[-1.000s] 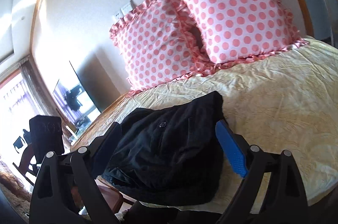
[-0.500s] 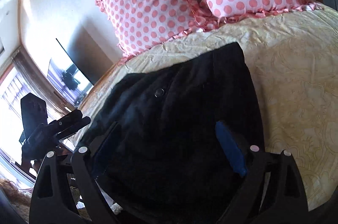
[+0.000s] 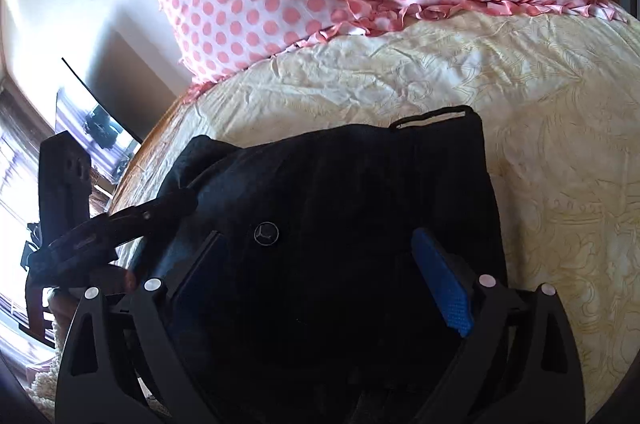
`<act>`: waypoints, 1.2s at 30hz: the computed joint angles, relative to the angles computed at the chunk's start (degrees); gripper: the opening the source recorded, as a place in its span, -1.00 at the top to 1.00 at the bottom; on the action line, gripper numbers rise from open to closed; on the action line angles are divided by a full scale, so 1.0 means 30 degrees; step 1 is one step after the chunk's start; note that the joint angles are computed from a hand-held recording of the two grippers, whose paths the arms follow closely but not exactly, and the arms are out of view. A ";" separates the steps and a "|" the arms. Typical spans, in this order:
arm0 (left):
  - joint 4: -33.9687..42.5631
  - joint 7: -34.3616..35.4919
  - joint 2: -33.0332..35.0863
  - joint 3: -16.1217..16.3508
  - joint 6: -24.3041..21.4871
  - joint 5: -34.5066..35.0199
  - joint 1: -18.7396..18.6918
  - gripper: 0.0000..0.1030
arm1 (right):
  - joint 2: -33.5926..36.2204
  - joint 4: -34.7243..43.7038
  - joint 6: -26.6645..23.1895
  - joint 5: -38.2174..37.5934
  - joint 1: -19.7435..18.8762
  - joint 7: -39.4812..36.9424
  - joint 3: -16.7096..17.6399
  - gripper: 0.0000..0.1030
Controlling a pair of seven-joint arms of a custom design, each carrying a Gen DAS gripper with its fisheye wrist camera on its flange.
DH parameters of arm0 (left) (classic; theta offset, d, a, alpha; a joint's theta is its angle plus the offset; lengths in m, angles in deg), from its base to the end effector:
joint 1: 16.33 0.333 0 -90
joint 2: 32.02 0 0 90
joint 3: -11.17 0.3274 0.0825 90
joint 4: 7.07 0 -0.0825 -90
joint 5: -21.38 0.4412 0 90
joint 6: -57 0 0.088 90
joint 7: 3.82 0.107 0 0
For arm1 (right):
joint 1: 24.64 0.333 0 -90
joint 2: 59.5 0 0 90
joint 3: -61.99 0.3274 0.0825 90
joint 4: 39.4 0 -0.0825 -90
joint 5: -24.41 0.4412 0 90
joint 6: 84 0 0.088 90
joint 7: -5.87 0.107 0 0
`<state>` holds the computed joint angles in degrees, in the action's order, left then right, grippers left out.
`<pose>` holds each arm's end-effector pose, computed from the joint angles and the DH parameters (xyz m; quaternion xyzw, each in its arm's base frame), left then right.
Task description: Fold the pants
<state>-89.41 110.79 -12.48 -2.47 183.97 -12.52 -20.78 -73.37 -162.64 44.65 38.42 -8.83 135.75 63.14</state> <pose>0.7256 -0.2269 0.5572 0.4918 -0.7897 0.3639 0.0445 0.5372 0.1717 0.5309 -0.4916 0.8484 0.0524 0.1892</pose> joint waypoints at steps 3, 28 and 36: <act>-0.1244 0.0591 -0.0871 0.0134 0.1397 0.0967 -0.0403 -0.96 | 0.0125 0.0465 -0.0416 -0.1015 -0.0022 0.0165 0.0302 -0.85; -1.1027 0.2153 -0.7207 0.0940 0.9539 0.4494 -0.1630 -0.97 | -0.1963 0.0319 -0.3605 -0.5385 0.1594 0.1008 0.1777 -0.97; -1.1143 0.6287 -0.7408 0.1369 0.8905 -0.0115 -0.1693 -0.97 | -0.3435 -0.0741 -0.1621 -0.4638 0.1331 0.0733 0.1099 -0.97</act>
